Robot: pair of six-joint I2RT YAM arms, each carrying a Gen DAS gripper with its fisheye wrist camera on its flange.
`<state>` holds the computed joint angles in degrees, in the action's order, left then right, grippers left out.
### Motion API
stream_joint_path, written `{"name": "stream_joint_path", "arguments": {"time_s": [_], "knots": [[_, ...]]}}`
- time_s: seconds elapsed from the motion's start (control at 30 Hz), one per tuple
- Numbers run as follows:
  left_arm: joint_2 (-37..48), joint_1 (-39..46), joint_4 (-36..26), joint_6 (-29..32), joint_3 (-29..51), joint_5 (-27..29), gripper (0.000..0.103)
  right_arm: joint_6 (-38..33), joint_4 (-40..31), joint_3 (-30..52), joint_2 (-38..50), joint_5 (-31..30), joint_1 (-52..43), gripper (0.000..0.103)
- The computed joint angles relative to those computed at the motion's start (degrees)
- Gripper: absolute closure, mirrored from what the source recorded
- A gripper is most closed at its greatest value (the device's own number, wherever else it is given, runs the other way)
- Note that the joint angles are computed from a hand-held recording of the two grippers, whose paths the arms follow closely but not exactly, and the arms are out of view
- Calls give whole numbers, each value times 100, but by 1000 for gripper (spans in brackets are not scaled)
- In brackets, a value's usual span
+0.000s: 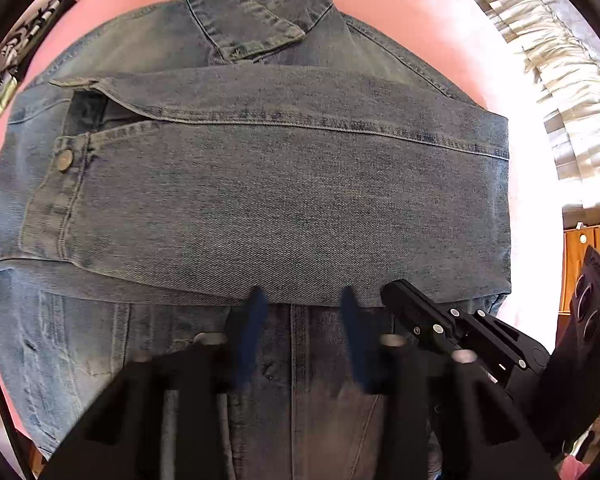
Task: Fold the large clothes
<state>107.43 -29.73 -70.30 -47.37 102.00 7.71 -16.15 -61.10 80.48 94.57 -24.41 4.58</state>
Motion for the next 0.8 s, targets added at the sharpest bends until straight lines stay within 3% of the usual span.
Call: {"name": "stream_joint_path", "arguments": {"time_s": [0.03, 0.27, 0.63, 0.8], "knots": [[6, 36, 91, 17, -74, 96, 95, -22, -49, 38, 77, -46, -51, 103], [54, 123, -131, 56, -258, -268, 96, -109, -291, 157, 271, 143, -269, 103], [-1123, 1151, -288, -285, -1941, -896, 96, -31, -239, 547, 422, 877, -1550, 103], [-1521, 1478, -309, -384, -2308, -1071, 96, 302, -545, 1003, 794, 558, -1902, 103]]}}
